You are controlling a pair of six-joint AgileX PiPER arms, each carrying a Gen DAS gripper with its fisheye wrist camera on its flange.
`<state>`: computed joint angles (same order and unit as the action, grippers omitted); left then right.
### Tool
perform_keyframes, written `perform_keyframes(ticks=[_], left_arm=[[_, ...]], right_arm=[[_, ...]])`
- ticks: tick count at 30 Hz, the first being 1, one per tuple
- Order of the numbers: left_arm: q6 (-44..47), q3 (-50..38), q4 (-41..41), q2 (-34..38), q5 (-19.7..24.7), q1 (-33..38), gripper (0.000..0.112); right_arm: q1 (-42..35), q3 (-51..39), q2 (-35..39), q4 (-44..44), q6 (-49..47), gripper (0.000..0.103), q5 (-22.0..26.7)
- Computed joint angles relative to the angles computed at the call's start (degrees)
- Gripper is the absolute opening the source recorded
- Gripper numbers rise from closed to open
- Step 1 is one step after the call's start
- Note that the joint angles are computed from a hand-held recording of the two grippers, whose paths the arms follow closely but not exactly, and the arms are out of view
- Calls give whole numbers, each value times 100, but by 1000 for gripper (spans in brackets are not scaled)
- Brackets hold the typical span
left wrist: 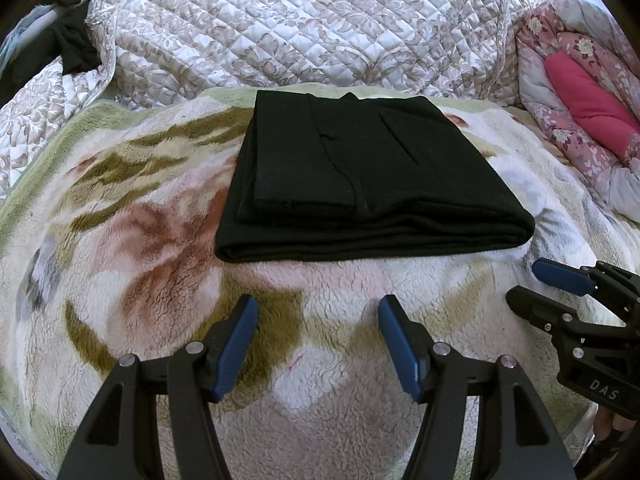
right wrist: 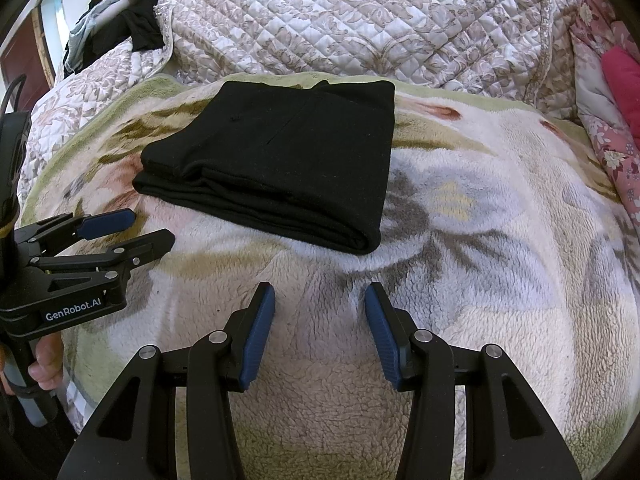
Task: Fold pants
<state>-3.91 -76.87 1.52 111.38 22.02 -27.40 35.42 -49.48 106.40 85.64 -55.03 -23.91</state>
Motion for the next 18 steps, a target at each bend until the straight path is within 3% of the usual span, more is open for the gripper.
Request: perform_keyframes(ticks=[18], left_arm=[[2,-6,8,2,5,1,66]], right_arm=[[9,-2,4,13,10,48,-18]])
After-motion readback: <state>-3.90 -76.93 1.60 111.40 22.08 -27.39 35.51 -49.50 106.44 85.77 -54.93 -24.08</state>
